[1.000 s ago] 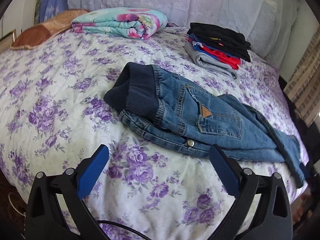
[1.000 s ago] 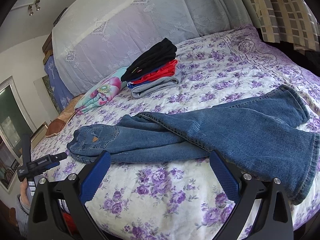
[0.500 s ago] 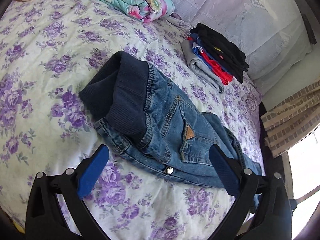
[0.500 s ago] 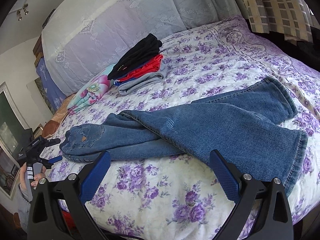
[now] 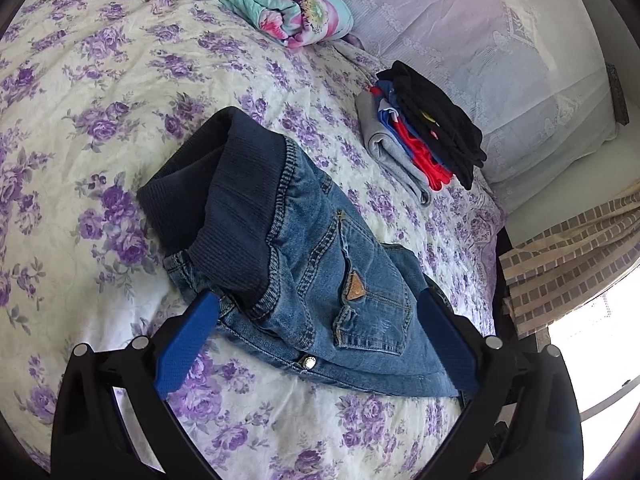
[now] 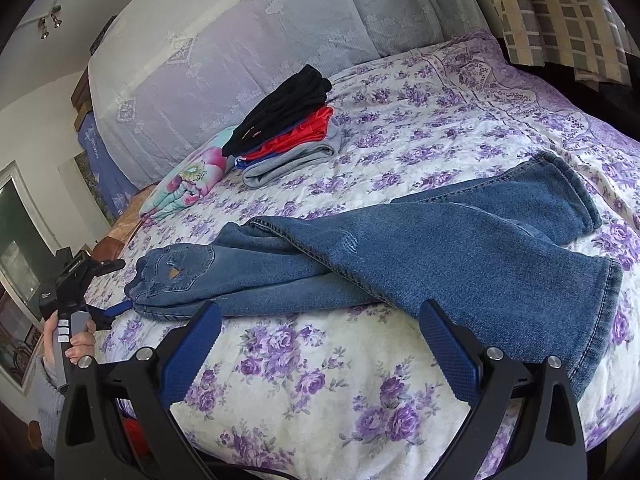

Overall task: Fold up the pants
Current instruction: 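Grasp the small jeans' waistband with the left gripper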

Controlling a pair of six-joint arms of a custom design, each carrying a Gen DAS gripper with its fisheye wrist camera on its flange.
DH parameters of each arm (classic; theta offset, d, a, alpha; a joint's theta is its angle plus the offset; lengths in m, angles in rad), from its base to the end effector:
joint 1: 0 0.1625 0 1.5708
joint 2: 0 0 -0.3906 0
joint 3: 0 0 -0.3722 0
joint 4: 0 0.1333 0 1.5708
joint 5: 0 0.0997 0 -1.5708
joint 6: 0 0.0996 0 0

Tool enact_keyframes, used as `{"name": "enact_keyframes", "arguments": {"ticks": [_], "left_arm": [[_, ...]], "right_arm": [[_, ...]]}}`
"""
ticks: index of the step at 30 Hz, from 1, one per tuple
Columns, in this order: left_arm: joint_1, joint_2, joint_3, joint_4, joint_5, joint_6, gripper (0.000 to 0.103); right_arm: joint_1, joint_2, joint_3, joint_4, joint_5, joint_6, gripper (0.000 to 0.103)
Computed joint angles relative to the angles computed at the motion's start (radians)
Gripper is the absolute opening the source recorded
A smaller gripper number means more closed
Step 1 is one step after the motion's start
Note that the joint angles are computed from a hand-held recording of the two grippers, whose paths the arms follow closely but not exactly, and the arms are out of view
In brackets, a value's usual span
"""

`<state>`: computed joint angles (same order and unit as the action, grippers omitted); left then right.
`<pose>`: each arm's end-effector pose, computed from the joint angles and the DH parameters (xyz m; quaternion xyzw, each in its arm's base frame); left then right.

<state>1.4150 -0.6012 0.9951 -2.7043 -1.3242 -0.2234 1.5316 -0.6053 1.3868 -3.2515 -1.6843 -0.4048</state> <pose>0.0309 -0.8193 0.2364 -0.0757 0.9233 -0.3739 0.0450 0.0935 -0.7291 0.1391 0.1392 -0.8887 0.4120 0.1454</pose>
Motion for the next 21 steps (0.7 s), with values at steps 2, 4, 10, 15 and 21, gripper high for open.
{"name": "enact_keyframes", "arguments": {"ticks": [2,4,10,15,21], "left_arm": [[-0.006,0.0,0.004,-0.02,0.024,0.014,0.089],[-0.01,0.007,-0.011,-0.014,0.045,0.025,0.066],[0.002,0.028,-0.057,0.062,0.028,0.002,0.065],[0.022,0.043,-0.066,0.102,0.007,-0.005,0.062],[0.024,0.044,-0.074,0.04,-0.025,-0.015,0.021]], "right_arm": [[-0.001,0.001,0.001,-0.004,0.001,-0.002,0.099],[0.0,0.001,-0.001,0.001,-0.004,-0.002,0.099],[0.002,-0.005,0.006,-0.004,-0.002,-0.002,0.099],[-0.001,-0.006,0.008,-0.014,0.006,-0.001,0.099],[-0.003,-0.024,0.031,-0.027,-0.002,-0.018,0.099]]}}
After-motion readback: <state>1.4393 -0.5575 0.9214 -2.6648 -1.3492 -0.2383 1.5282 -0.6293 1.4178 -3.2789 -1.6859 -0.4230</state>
